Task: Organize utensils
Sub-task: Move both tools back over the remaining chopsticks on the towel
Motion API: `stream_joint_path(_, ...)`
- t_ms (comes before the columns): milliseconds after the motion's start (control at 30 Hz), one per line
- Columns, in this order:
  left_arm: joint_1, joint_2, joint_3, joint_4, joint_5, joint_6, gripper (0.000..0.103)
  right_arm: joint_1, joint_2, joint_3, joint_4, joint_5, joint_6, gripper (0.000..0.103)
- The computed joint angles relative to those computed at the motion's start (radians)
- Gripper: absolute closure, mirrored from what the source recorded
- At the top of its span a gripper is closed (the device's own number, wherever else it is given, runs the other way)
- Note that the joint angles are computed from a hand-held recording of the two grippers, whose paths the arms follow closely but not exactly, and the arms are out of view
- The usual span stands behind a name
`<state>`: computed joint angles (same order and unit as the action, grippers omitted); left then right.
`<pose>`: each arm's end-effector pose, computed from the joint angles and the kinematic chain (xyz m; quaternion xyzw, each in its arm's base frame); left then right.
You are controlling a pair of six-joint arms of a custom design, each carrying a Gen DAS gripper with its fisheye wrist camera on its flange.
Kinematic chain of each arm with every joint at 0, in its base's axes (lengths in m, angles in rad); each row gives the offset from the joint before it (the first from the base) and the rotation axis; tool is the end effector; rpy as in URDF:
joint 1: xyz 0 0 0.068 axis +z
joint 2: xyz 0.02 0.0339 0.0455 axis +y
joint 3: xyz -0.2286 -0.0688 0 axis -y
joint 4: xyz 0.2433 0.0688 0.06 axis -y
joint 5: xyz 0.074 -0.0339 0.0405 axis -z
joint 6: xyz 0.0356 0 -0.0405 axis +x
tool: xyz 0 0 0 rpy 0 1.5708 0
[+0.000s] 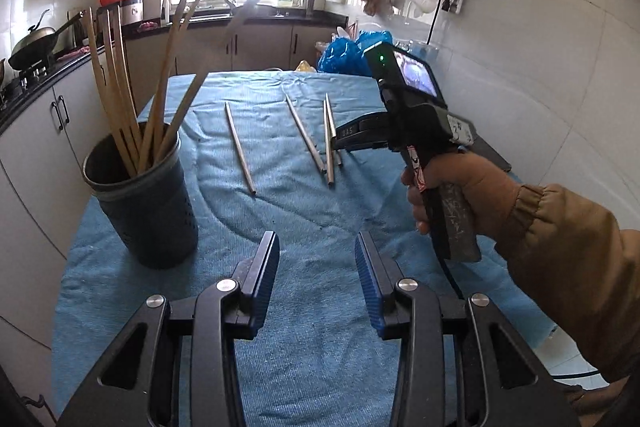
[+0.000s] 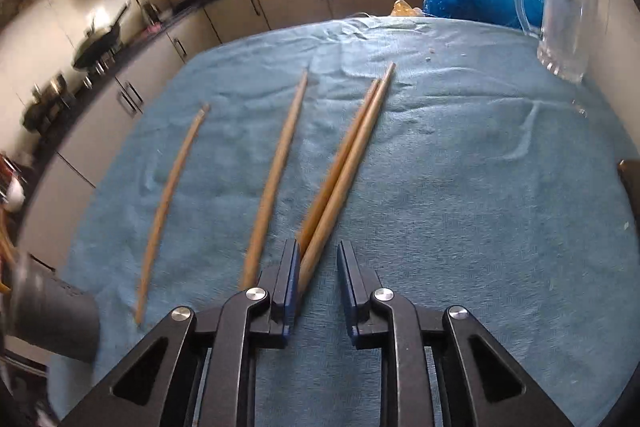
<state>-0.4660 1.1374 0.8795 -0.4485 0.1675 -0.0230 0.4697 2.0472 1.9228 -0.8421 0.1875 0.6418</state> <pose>0.2274 -0.1210 0.2461 0.2330 0.8751 -0.1747 0.3866 0.3914 0.1913 0.2563 0.1094 0.9446 0.0804 0.2988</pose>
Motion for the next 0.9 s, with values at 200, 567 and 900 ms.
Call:
stream_joint_path(200, 0.006, 0.043, 0.009, 0.014, 0.014, -0.008, 0.065, 0.018, 0.074, 0.117, -0.096, 0.061, -0.023, 0.086)
stream_joint_path(567, -0.067, 0.144, 0.090, 0.035, -0.060, -0.040, 0.065, -0.035, 0.027, 0.092, -0.193, 0.056, 0.036, 0.095)
stream_joint_path(900, -0.169, 0.585, 0.547, -0.039, -0.102, -0.145, 0.065, -0.097, -0.462, -0.506, -0.082, 0.065, 0.063, 0.095)
